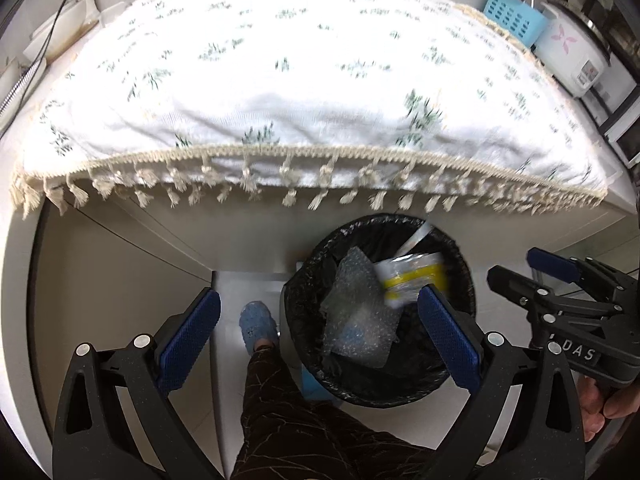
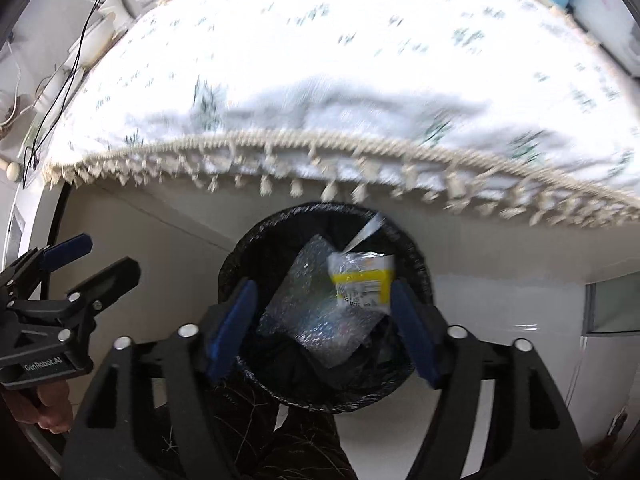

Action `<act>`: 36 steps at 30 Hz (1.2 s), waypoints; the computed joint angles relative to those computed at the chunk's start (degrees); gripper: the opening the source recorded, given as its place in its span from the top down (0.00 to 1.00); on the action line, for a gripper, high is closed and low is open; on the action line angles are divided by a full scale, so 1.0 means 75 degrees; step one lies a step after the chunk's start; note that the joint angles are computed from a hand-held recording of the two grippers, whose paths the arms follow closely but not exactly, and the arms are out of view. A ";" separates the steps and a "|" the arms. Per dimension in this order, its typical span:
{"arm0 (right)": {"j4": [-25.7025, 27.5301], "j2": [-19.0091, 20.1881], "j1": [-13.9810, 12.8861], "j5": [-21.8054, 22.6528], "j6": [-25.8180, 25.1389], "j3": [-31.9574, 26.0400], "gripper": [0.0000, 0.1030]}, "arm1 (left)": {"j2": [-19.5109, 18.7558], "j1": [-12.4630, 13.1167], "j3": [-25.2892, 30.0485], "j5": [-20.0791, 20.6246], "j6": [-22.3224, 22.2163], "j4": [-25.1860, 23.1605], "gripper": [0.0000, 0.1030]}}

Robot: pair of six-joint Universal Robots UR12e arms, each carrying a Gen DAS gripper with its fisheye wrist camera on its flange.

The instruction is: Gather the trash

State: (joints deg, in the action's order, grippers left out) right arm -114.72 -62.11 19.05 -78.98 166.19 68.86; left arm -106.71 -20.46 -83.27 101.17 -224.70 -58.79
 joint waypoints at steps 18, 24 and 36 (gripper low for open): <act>-0.1683 -0.0702 -0.0282 -0.0345 0.0535 -0.0289 0.07 | 0.0581 -0.0012 0.0728 0.0986 -0.0200 -0.0443 0.06; -0.1546 -0.0721 -0.0282 -0.0384 0.0599 -0.0417 0.07 | 0.0600 0.0028 0.0876 0.1059 0.0090 -0.0513 0.06; -0.1483 -0.0690 -0.0275 -0.0539 0.0775 -0.0484 0.07 | 0.0584 0.0043 0.0913 0.1003 0.0347 -0.0465 0.06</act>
State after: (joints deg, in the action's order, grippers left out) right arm -125.84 -67.28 16.99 -83.02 172.01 65.23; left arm -102.33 -20.14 -76.43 108.70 -222.09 -62.27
